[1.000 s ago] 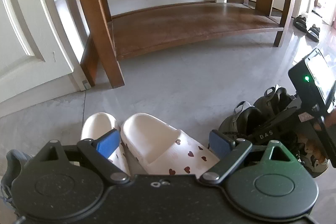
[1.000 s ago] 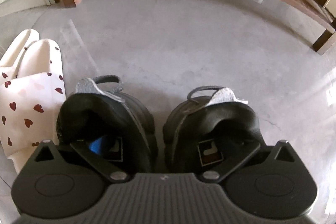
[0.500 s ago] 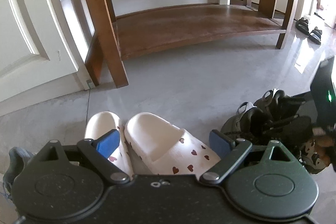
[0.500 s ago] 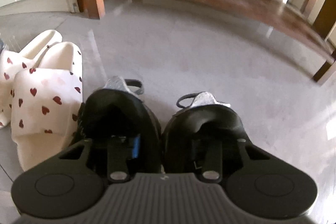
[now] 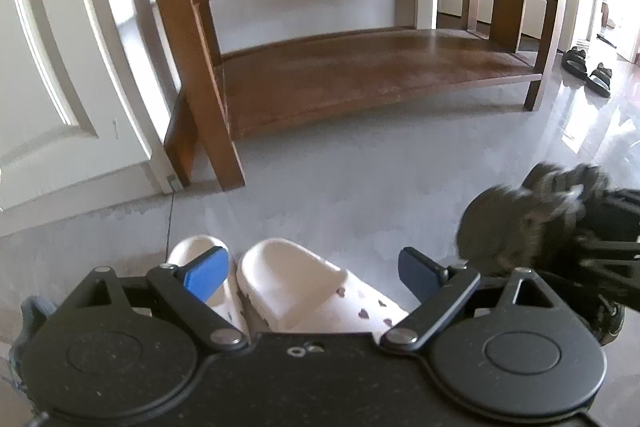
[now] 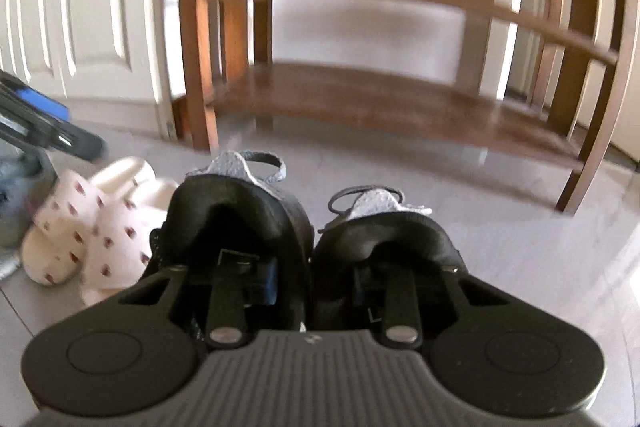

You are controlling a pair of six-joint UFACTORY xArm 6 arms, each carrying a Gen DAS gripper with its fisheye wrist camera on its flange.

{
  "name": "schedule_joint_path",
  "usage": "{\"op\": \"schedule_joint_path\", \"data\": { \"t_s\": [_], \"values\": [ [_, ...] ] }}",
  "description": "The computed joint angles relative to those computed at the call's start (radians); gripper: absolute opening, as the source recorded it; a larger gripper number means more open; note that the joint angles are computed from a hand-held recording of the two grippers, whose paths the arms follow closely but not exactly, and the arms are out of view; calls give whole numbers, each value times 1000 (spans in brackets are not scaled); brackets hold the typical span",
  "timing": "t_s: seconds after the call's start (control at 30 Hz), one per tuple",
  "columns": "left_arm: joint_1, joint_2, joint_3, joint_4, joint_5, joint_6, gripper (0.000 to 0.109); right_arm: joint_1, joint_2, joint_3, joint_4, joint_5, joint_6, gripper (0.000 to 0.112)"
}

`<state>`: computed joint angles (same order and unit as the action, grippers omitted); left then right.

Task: Organize scattered shoes
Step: 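Lift the pair of black sneakers with the right tool toward the shelf, then raise the black sneakers above the top board of the wooden shelf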

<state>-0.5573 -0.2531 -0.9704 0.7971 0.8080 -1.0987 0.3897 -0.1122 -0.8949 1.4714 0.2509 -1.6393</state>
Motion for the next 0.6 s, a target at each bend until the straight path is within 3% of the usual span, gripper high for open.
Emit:
{"op": "schedule_joint_path", "data": {
  "t_s": [0.17, 0.37, 0.47, 0.6],
  "values": [
    [-22, 37, -45, 92, 17, -55, 92, -40, -49, -24, 97, 51, -67, 36],
    [-23, 108, -142, 256, 19, -107, 92, -84, -49, -119, 58, 94, -21, 35],
    [-3, 167, -229, 272, -1, -81, 92, -103, -39, -184, -53, 102, 74, 35],
    [17, 249, -381, 232, 2, 23, 92, -130, -20, -285, -322, 129, 344, 35]
  ]
}}
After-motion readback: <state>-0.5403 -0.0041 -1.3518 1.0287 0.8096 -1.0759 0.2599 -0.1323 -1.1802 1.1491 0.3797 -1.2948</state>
